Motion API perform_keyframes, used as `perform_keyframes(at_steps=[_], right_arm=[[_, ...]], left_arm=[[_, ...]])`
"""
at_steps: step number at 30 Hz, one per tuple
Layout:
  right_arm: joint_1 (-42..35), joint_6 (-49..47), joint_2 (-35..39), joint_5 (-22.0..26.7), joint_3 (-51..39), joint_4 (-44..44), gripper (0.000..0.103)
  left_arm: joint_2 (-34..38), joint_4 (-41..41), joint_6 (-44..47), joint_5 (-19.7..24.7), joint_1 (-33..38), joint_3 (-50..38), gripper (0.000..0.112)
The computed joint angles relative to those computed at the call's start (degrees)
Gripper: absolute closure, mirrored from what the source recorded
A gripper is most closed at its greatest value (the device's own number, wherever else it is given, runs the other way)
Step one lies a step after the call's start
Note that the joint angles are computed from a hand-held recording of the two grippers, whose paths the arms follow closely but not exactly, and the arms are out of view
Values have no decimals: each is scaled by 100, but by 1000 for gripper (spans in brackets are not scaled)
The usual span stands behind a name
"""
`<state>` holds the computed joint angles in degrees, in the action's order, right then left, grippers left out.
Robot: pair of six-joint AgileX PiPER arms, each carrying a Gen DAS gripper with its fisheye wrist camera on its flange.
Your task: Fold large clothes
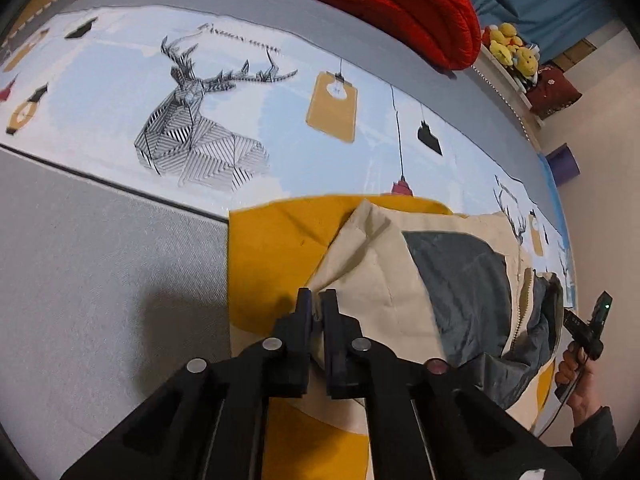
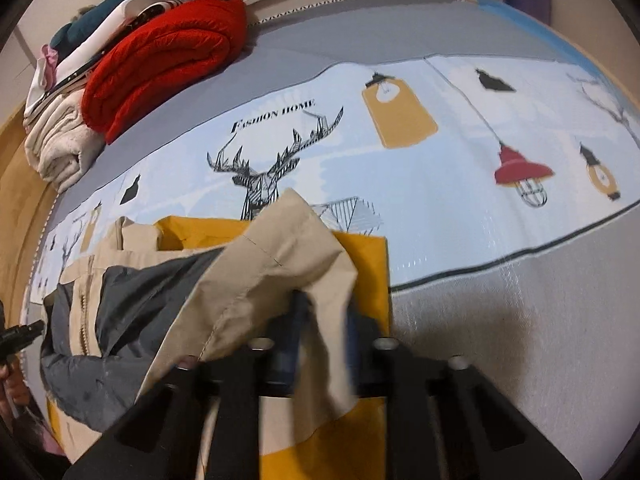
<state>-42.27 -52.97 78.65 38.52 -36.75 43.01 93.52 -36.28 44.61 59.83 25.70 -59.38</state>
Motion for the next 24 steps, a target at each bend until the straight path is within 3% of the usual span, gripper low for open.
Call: perform_keyframes(at_steps=[1,6,11,13,15,16,24], right_arm=[[-24,-37,-7,0,-7,76,99],[-903,285,379,496,-249,853,101],[-687,914,462,161,-243,282,100],[-609,971,438,175,-275,126,92],[-548,971,456,269,-323,-18,88],[-545,924,481,302,-333,-24,84],[-347,937,558,267,-348,-279,81]], left_arm=[[-12,-88,22,-17,57,-25,111],[247,-620,-510,18,673,-251,112],[393,-363,-741,135,589,-350,111],[475,-434,-721,283,653,-396,106],[535,-420,-757,391,648,-417,83],[555,-398,-763,419,614,-409,78],[480,-169,-817,162,251,-277,68]])
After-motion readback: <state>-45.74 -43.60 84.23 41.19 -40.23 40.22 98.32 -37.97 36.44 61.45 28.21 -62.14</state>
